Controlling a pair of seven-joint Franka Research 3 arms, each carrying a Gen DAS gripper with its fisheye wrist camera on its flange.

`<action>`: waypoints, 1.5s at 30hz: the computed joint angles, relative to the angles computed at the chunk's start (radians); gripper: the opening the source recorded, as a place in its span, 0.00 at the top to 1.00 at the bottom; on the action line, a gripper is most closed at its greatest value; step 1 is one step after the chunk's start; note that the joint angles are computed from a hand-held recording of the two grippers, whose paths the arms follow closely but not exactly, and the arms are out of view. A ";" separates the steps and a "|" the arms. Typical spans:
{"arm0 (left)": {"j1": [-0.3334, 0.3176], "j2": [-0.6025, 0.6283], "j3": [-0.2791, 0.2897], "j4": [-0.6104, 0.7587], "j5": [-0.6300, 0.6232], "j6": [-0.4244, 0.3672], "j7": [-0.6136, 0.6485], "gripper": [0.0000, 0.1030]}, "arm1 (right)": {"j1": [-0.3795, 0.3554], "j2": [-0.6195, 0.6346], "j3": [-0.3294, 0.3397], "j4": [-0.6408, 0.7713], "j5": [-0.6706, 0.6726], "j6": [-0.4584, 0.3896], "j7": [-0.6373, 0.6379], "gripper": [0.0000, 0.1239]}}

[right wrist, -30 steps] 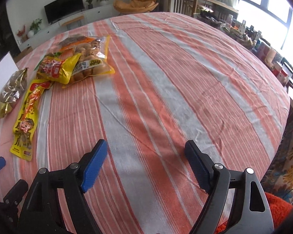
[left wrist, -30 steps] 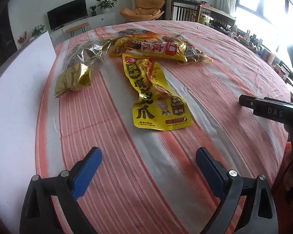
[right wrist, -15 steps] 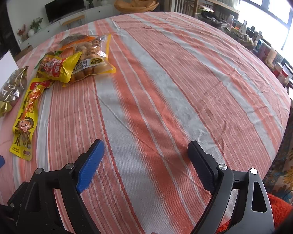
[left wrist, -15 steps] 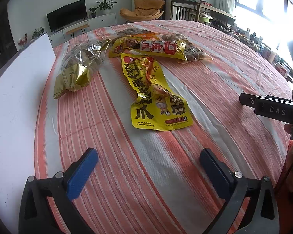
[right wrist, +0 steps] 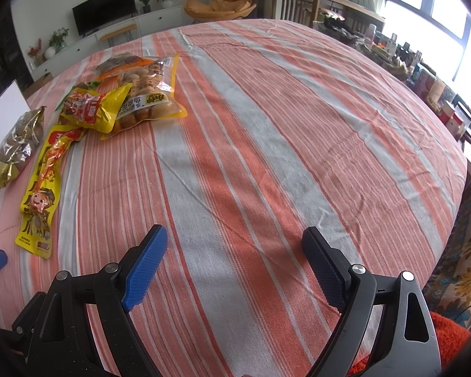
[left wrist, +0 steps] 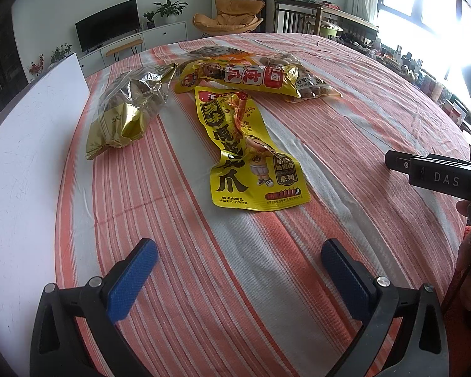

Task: Organize snacks

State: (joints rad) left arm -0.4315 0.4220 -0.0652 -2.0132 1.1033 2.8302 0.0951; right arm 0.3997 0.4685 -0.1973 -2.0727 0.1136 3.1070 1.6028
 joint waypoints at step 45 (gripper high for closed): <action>0.189 0.288 -0.056 0.639 -0.714 -0.529 0.856 0.06 | -0.013 -0.001 0.013 -0.002 0.013 0.003 -0.018 0.28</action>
State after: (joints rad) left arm -0.2430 0.7099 -0.1216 -1.3743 0.3890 2.3013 0.9513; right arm 0.3872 0.4676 -0.1844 -2.0744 0.1269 3.1099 1.5844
